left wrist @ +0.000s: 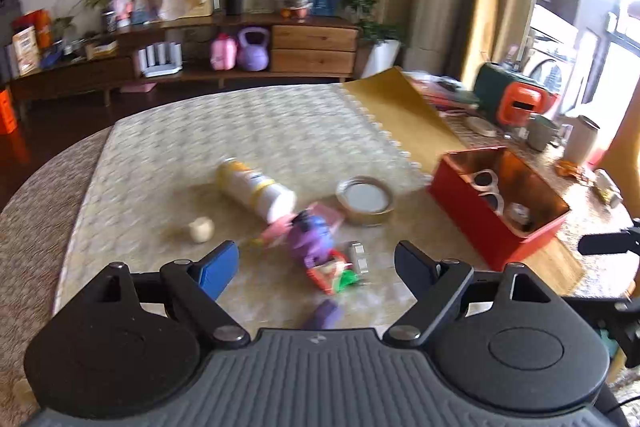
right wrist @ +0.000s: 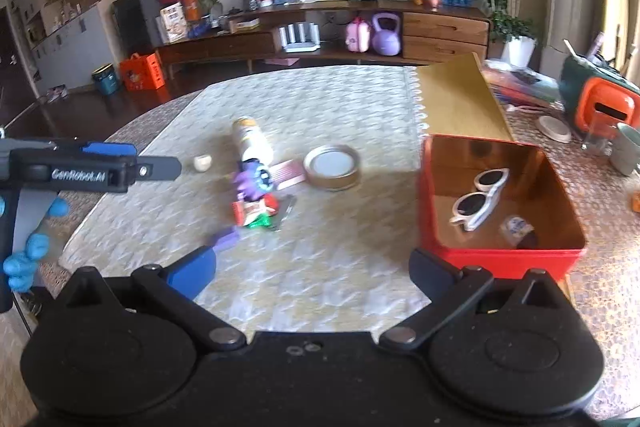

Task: Organize rigid objects
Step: 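Withdraw both open tools from the red box back over the table, then close the left tool on the cream ball while the right tool grasps the purple block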

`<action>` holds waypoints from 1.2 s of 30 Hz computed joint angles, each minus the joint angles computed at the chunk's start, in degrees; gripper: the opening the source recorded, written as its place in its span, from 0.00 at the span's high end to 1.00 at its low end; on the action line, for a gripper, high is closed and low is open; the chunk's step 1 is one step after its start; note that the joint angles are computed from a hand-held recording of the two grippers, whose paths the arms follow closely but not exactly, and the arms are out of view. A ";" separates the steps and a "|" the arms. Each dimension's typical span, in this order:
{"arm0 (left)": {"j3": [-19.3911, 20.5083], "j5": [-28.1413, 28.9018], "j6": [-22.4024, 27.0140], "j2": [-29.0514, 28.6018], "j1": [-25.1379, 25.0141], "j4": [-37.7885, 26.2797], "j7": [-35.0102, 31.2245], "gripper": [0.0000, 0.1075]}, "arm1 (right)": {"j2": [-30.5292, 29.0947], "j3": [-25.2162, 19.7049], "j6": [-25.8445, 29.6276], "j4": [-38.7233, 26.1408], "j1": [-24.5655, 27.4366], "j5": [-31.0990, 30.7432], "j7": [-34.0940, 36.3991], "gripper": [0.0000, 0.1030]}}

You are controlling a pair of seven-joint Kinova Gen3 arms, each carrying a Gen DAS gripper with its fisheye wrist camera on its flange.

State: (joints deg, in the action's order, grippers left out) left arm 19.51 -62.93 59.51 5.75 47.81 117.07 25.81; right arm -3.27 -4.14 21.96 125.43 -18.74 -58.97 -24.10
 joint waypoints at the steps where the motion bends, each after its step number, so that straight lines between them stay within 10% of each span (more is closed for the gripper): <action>1: -0.18 0.32 -0.03 -0.51 -0.17 0.87 0.49 0.21 | 0.14 -0.61 -0.94 0.22 -0.55 -0.16 0.06 0.00; 17: -1.51 1.65 -4.07 -2.69 -8.07 7.66 2.13 0.21 | 7.19 -9.89 -9.30 -0.37 -3.04 -8.69 6.95 0.00; 36: -10.74 -2.43 -18.93 5.44 -16.04 8.29 3.70 0.21 | 18.45 -20.08 -16.34 -6.32 -1.53 6.79 -3.39 0.13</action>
